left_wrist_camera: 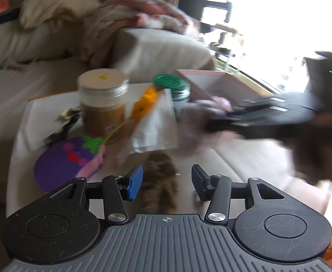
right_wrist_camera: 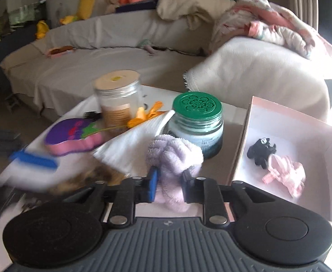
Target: Organize soft objects
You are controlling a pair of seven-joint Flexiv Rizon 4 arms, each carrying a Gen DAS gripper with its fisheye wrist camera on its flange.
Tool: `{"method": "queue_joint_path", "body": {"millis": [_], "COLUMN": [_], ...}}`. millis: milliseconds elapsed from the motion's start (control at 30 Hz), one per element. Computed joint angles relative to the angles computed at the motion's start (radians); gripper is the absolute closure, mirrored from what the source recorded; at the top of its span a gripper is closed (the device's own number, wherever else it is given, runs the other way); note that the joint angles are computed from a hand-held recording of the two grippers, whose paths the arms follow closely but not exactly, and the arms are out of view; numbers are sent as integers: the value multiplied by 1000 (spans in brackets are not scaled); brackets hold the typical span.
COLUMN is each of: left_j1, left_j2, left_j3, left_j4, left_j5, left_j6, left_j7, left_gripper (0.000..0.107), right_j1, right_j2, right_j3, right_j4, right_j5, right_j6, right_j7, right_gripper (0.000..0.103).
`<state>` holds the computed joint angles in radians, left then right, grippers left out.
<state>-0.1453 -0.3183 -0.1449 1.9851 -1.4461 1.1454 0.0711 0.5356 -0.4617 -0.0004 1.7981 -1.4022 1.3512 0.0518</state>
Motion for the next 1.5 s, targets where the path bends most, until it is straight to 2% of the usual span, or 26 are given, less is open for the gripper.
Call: {"method": "queue_joint_path", "body": {"millis": [100, 167, 233, 300, 367, 433, 500, 567, 733, 800, 833, 900, 967, 1000, 1033, 1100, 1167, 1200, 1267, 1400, 1500], "left_j1": [-2, 1, -3, -8, 6, 40, 73, 92, 99, 99, 93, 76, 65, 68, 77, 109, 153, 182, 235, 232, 205], "left_j2": [-46, -73, -101, -128, -136, -110, -67, -30, 47, 63, 61, 37, -25, -66, -111, -193, -248, -257, -239, -153, -81], "left_j3": [-6, -15, -32, -49, -58, -86, -79, -59, -4, 11, 15, 17, 12, 13, 16, 19, 24, 18, -24, -15, -8], "left_j4": [-48, -74, -88, -96, -96, -65, -33, -9, 37, 36, 26, -9, -84, -130, -175, -245, -282, -282, -253, -140, -56], "left_j5": [79, 145, 183, 227, 290, 298, 344, 372, 315, 227, 170, 38, -93, -120, -107, -10, 115, 149, 125, 177, 166], "left_j6": [16, 20, 70, 129, 110, 55, -90, -217, -326, -308, -265, -135, 4, 44, 67, 76, 4, -59, -134, -138, -95], "left_j7": [-103, -153, -163, -169, -213, -191, -191, -194, -144, -104, -90, -70, -47, -59, -105, -253, -408, -450, -454, -366, -272], "left_gripper": [55, 55, 55, 55, 63, 73, 74, 73, 72, 70, 68, 69, 70, 70, 70, 70, 70, 69, 57, 54, 54], "right_j1": [3, 14, 32, 33, 10, -17, -36, -51, -65, -60, -58, -56, -56, -56, -54, -49, -45, -45, -45, -41, -32], "right_j2": [86, 138, 173, 193, 205, 212, 216, 215, 190, 184, 182, 179, 176, 172, 169, 165, 165, 166, 166, 147, 128], "right_j3": [24, 61, 98, 126, 140, 135, 126, 124, 139, 143, 143, 141, 138, 138, 138, 137, 134, 133, 133, 129, 117], "right_j4": [89, 143, 180, 206, 229, 247, 252, 245, 214, 209, 208, 207, 204, 201, 198, 194, 193, 194, 196, 185, 167], "right_j5": [-38, -19, 13, 43, 51, 6, -70, -146, -182, -168, -163, -161, -163, -157, -148, -134, -132, -133, -127, -82, -91], "right_j6": [-65, -172, -297, -357, -312, -226, -174, -151, -139, -149, -152, -153, -150, -150, -153, -157, -157, -156, -155, -146, -130], "right_j7": [12, -36, -97, -136, -134, -86, -20, 44, 81, 63, 60, 67, 81, 83, 81, 73, 69, 69, 62, 36, 50], "right_gripper": [89, 89, 89, 89, 88, 84, 70, 61, 58, 58, 58, 58, 58, 58, 58, 58, 58, 58, 58, 58, 58]}}
